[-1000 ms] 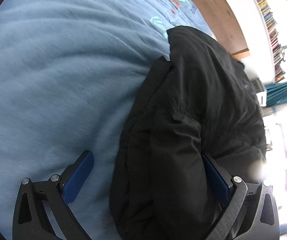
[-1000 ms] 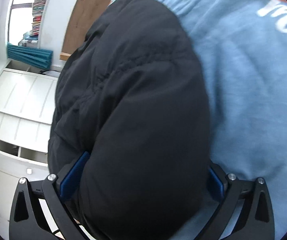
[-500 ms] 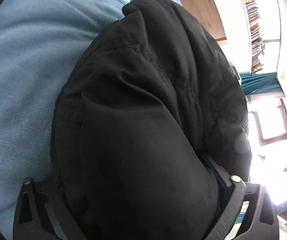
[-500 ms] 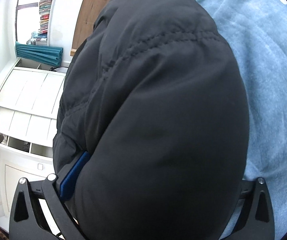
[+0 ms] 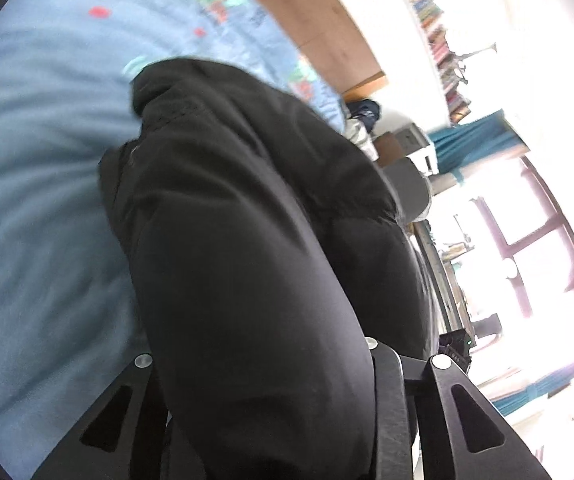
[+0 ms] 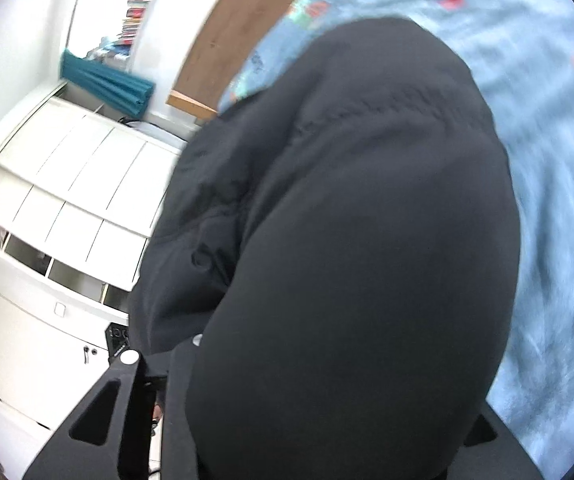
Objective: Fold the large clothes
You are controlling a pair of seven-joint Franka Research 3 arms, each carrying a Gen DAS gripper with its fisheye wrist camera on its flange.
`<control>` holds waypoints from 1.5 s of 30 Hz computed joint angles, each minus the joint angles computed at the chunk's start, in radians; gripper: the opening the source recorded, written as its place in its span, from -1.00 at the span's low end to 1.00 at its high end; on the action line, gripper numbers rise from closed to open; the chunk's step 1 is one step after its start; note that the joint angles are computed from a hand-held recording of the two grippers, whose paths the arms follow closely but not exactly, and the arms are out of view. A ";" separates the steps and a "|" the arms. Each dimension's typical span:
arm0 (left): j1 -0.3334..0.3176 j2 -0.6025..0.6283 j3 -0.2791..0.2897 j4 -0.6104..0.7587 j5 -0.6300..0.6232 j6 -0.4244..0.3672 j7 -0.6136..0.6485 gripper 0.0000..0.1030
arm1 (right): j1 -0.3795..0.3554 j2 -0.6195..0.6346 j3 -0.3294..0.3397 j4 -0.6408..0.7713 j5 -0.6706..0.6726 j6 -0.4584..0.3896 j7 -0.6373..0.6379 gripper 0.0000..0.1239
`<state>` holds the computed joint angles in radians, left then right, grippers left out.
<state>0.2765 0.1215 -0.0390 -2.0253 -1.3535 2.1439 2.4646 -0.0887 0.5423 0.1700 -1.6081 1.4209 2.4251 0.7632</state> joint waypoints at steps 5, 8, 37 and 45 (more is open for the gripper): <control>-0.006 -0.058 0.017 -0.004 -0.017 -0.027 0.000 -0.47 | 0.028 -0.115 -0.009 -0.051 -0.012 0.037 -0.021 -0.54; -0.006 -0.105 0.031 -0.026 -0.016 -0.051 0.004 -0.47 | 0.037 -0.196 -0.029 -0.109 -0.006 0.023 -0.031 -0.55; -0.032 -0.333 0.130 -0.337 0.445 0.167 -0.219 0.30 | 0.149 -0.634 -0.217 -0.750 -0.004 0.158 0.003 0.22; -0.056 -0.627 0.191 -0.494 0.570 0.244 -0.275 0.38 | 0.160 -0.993 -0.270 -0.967 -0.061 0.216 -0.011 0.23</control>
